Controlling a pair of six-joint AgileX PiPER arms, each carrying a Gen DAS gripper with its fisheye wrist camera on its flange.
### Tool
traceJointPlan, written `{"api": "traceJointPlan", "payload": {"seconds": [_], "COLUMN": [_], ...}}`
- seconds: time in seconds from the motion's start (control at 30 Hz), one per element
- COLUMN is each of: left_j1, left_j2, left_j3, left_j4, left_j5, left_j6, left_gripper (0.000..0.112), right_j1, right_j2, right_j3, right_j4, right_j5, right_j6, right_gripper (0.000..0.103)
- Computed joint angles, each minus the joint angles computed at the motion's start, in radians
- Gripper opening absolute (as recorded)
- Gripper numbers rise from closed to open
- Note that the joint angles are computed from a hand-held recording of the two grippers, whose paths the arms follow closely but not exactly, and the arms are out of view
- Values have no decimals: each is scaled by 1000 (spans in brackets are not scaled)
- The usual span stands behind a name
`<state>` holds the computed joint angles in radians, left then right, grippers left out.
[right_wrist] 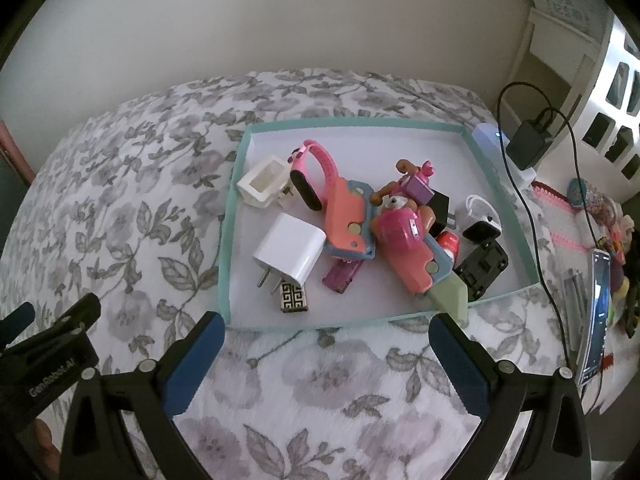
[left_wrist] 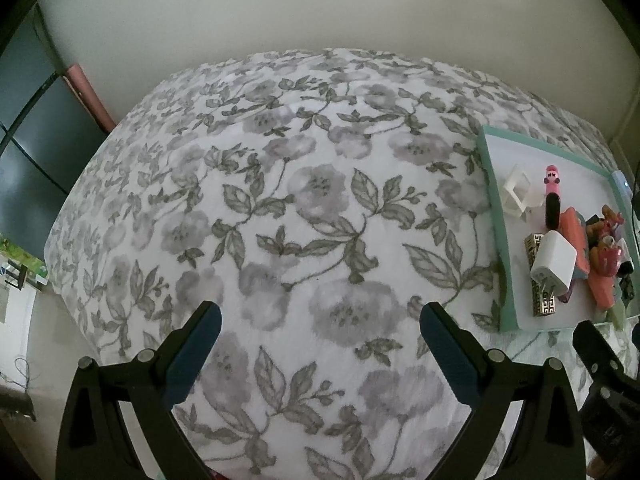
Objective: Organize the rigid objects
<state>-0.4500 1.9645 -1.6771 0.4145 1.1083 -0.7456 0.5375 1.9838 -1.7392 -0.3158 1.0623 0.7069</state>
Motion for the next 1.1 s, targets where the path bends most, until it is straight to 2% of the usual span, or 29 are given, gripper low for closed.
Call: {"api": "traceJointPlan", "payload": {"seconds": [1.1], "left_j1": [12], "left_j2": [6], "left_j3": [-1], "left_j4": [-30], "left_j5": [1], "left_j6": [40], "left_gripper": [100], "right_j1": [-3], "right_j2": [10], "right_j3": [11], "right_j4": [11], "right_j5": [2], "right_j6": [-9], "right_gripper": [103]}}
